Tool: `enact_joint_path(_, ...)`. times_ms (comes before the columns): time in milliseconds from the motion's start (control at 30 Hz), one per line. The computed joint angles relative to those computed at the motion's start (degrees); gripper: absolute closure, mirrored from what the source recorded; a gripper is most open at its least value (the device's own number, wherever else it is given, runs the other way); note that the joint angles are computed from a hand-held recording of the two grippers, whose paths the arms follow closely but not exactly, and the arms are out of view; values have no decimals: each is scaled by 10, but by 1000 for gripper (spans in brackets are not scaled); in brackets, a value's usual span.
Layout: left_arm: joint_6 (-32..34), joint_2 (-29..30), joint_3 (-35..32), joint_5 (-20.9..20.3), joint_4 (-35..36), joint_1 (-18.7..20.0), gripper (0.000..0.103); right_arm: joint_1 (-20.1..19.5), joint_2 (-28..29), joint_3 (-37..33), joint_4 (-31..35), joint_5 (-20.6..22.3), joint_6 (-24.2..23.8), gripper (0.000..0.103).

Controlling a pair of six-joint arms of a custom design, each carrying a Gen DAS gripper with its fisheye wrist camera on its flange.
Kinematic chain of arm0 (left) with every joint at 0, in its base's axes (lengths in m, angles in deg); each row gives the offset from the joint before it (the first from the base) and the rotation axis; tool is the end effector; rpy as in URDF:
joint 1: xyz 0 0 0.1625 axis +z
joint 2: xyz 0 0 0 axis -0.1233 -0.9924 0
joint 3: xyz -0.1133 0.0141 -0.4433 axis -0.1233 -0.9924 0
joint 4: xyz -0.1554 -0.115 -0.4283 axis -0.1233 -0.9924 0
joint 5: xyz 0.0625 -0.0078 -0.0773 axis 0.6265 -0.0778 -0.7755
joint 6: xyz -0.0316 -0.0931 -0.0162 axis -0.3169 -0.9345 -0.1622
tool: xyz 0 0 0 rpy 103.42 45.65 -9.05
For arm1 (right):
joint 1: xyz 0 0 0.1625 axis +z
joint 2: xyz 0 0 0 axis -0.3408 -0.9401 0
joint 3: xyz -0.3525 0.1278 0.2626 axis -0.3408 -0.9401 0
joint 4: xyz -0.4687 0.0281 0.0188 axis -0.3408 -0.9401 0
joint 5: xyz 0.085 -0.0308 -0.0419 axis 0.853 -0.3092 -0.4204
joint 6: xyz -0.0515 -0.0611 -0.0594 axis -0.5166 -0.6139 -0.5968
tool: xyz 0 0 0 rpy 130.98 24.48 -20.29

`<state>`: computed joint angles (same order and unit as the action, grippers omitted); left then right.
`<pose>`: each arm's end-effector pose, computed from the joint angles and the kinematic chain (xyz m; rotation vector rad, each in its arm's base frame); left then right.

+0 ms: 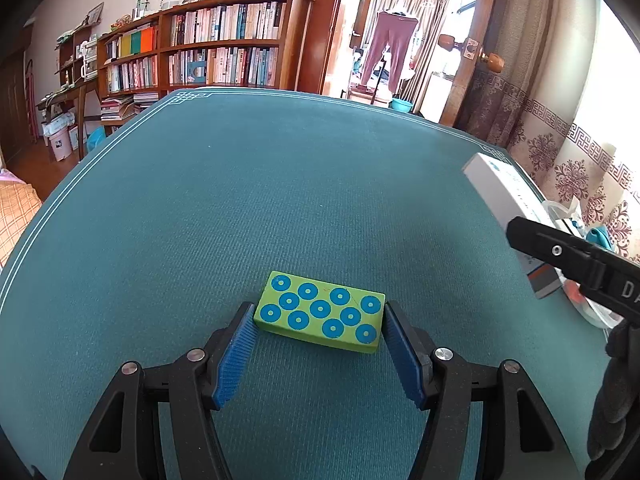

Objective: Organize objects
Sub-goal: 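Carry the medicine box over the clear bowl with the right tool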

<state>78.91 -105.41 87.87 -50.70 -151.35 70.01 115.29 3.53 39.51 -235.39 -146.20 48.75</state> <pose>-0.1614 -0.7863 0.0431 0.0077 2.2319 -1.0779 0.1882 -0.8559 0.0916 0.9138 -2.4434 0.7312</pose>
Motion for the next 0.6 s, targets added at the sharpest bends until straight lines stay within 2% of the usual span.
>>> enact_joint_path(167,3,1,1,0,-1,-1,37,-7,-27,25,-30,-2,14,37)
enact_joint_path(600,-4,0,3,-4,2,0,37,-29,-86,65,-110,-42,53,37)
